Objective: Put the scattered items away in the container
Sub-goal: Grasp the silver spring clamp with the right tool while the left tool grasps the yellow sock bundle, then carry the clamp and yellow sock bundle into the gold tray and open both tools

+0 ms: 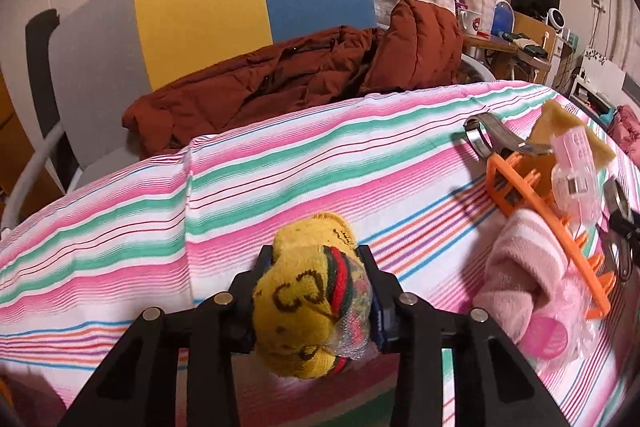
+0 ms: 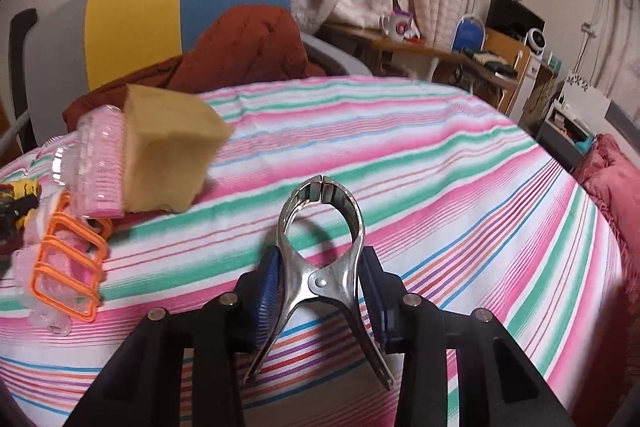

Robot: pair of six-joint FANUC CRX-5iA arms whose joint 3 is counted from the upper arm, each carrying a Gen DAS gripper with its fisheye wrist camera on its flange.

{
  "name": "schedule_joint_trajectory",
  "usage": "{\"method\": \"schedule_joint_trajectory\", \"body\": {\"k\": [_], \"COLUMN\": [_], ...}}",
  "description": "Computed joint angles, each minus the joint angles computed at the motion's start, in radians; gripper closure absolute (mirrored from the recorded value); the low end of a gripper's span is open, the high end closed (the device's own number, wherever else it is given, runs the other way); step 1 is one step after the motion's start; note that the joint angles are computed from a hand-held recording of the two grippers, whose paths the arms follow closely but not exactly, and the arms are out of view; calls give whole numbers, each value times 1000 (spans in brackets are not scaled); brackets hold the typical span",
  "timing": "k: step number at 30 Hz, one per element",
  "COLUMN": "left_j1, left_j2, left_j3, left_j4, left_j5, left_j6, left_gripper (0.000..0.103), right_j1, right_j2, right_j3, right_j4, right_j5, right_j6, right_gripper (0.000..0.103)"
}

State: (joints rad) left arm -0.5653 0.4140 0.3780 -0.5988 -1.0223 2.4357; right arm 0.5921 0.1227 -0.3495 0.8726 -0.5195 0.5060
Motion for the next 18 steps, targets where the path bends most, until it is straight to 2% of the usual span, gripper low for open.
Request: {"method": "schedule_joint_trajectory", "body": {"k": [5, 13, 18], "left_j1": [-46, -103, -123], "left_j2": [-7, -28, -55], "left_j3": [3, -19, -38], "left_j4": [-62, -88, -71], "left_j5": [-61, -95, -104], "left_j6": [41, 38, 66], "left_gripper": [66, 67, 71], "right_j1": [2, 45, 101], "right_j2": [-47, -112, -174], "right_j3": [-71, -75, -97], "right_j4": [141, 2, 44], "right_j5": [50, 60, 55], "right_j6": [-122, -103, -106], "right_gripper": [63, 63, 63]}}
